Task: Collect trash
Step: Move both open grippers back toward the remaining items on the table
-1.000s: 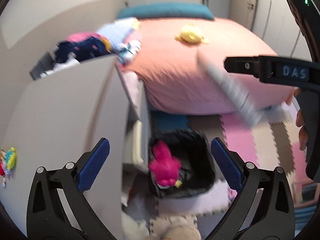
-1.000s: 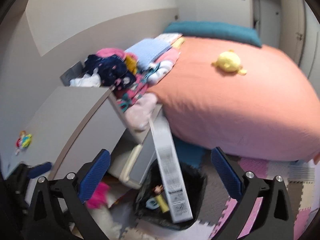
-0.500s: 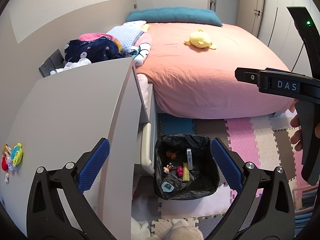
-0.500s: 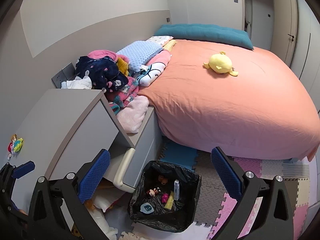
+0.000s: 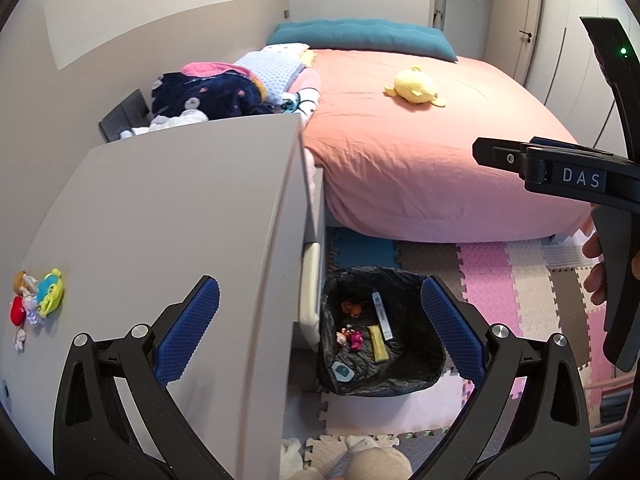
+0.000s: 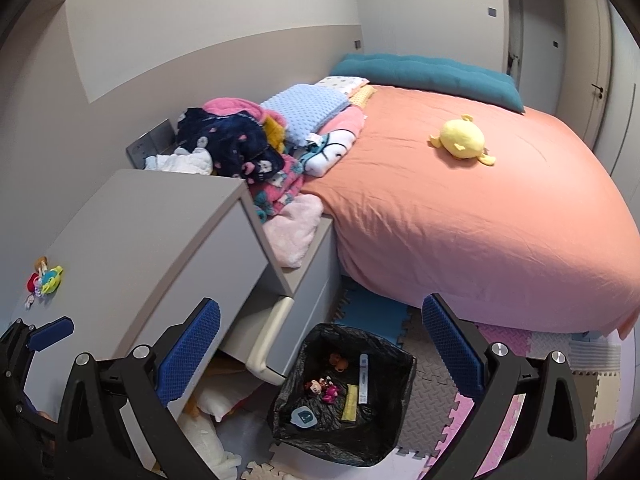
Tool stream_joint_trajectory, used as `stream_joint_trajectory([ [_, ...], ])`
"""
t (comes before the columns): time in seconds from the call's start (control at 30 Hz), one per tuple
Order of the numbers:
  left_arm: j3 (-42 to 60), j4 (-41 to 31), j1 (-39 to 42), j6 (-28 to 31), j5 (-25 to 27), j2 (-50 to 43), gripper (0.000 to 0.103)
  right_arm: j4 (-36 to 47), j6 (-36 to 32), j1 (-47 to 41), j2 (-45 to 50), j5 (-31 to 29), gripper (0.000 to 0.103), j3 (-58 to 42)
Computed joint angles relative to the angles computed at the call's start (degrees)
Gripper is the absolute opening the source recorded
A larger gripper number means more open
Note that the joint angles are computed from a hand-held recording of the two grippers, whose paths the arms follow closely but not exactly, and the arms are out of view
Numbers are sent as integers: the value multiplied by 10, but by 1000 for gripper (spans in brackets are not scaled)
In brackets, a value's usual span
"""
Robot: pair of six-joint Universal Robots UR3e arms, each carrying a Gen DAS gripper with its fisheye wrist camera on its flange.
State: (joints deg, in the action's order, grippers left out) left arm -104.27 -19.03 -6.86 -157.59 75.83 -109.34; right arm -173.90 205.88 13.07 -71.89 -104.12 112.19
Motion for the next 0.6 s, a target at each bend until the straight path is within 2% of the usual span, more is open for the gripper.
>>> stream_joint_trajectory([
  [0.33,-57,-2,101,35,-42,60,98,82,5,82,88,-23,100,-177],
  [0.6,-93,-14,199,65,-83,99,98,173,1,140,194,-22,101,-379],
])
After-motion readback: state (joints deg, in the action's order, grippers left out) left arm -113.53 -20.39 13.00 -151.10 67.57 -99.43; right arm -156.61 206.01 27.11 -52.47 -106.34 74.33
